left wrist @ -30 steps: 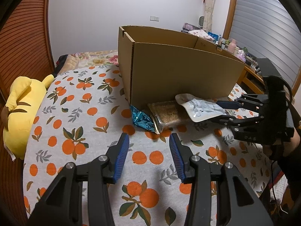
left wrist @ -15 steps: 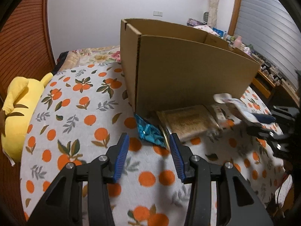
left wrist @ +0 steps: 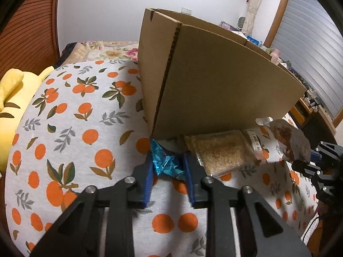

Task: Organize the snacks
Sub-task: 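Grasp the white packet with the right gripper while the left gripper grasps the blue foil wrapper, then carry both snacks over the box and open the left gripper to drop the blue wrapper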

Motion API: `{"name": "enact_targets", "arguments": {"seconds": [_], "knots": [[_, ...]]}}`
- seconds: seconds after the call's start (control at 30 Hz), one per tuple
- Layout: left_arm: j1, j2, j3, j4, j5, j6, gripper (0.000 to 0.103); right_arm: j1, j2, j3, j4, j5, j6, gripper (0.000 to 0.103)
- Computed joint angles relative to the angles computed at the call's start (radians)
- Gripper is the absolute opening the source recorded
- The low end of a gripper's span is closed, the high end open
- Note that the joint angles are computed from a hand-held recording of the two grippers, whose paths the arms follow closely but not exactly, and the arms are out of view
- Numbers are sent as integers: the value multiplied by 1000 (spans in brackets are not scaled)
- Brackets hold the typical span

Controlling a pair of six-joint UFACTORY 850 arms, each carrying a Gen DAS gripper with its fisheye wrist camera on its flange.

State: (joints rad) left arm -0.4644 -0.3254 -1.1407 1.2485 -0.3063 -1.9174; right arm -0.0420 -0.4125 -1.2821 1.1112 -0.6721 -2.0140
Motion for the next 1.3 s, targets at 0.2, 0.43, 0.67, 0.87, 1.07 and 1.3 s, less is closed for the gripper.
{"name": "enact_targets", "arguments": {"seconds": [0.2,0.43,0.67,0.87,1.07,1.3], "knots": [[-20,39,42,61,-11,-61,12,-11,6,4,0,-31,0,23],[-63,96,97,155,-69,-169,12,-20,27,34,11,-41,-26,22],[-98,131,107,215,-115,-211,12,-31,32,40,19,-62,-28,22],[-120,139,94,221,-140,-190,12,-41,41,45,41,-73,-37,22],[-139,146,77,227,-158,-167,12,-55,52,44,69,-99,-46,22],[-157,150,61,227,-173,-143,12,-68,69,49,89,-123,-59,22]]}}
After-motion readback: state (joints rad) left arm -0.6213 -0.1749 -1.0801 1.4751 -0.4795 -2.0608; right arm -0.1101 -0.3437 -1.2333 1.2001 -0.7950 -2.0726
